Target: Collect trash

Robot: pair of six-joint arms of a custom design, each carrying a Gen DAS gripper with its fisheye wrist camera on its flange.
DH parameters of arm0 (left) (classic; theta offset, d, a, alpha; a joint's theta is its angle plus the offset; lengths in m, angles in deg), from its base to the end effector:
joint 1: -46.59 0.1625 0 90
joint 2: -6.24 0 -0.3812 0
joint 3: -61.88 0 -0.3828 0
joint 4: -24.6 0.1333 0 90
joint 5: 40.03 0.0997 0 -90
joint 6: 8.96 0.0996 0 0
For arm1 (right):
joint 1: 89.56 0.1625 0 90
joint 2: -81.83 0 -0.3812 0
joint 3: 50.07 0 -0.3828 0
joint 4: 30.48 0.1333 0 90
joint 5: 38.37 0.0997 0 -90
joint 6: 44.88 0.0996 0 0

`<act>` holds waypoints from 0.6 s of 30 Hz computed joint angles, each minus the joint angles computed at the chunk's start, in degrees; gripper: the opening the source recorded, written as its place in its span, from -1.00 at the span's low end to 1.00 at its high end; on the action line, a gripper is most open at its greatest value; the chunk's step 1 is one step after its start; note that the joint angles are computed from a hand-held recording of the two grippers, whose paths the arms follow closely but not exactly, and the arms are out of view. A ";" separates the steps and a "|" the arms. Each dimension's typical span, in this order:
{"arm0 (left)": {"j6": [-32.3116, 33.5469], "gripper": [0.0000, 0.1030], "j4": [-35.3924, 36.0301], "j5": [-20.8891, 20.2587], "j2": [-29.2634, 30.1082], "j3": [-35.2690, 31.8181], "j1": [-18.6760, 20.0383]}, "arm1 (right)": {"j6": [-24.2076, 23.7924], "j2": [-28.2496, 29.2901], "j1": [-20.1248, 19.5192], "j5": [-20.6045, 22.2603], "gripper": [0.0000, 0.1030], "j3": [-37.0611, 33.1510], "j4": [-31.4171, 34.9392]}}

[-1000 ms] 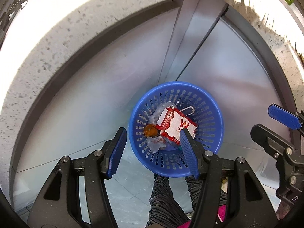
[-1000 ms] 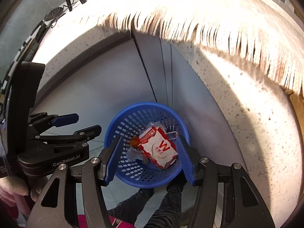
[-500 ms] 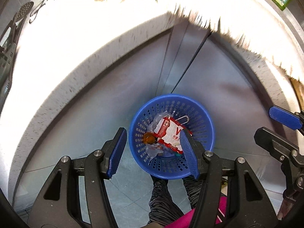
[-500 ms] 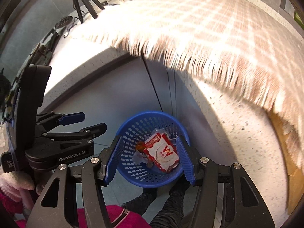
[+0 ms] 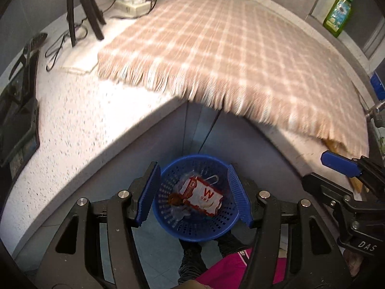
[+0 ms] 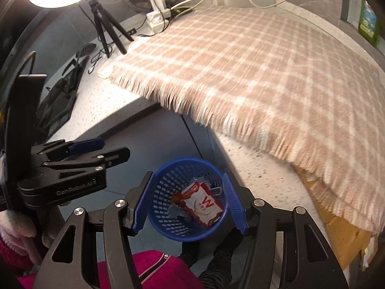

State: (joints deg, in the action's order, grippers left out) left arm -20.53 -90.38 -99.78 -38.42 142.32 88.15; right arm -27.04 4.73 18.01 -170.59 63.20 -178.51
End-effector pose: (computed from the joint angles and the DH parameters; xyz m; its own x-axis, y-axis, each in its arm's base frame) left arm -0.3748 -0.5775 0.1034 -0.6396 0.5639 -0.5224 0.6193 0.7806 0.0843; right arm 0.2185 -0.4701 0.2768 -0.8298 0.2853 0.4796 -0.0273 0.8377 -0.5455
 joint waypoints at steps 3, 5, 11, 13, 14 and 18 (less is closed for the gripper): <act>1.16 0.30 -0.92 -0.11 0.16 -1.24 -1.20 | 0.72 -1.53 0.21 -0.41 0.09 -0.12 0.17; 2.01 0.43 -2.34 -0.03 0.08 -1.86 -2.23 | 0.46 -2.50 0.58 -1.26 0.10 -0.11 -0.39; 4.22 0.49 -6.73 0.27 0.76 -3.24 -4.55 | -1.45 -4.53 2.22 -5.31 0.10 -0.67 -2.05; 5.22 0.58 -8.40 0.34 1.09 -3.69 -4.91 | -2.30 -4.91 2.55 -6.25 0.12 -1.26 -2.74; 5.63 0.62 -9.04 0.34 1.31 -4.13 -5.11 | -2.72 -5.04 2.57 -6.54 0.14 -1.39 -3.35; 6.73 0.64 -10.12 0.32 2.32 -6.01 -6.14 | -4.95 -6.00 3.22 -8.13 0.32 -1.82 -6.21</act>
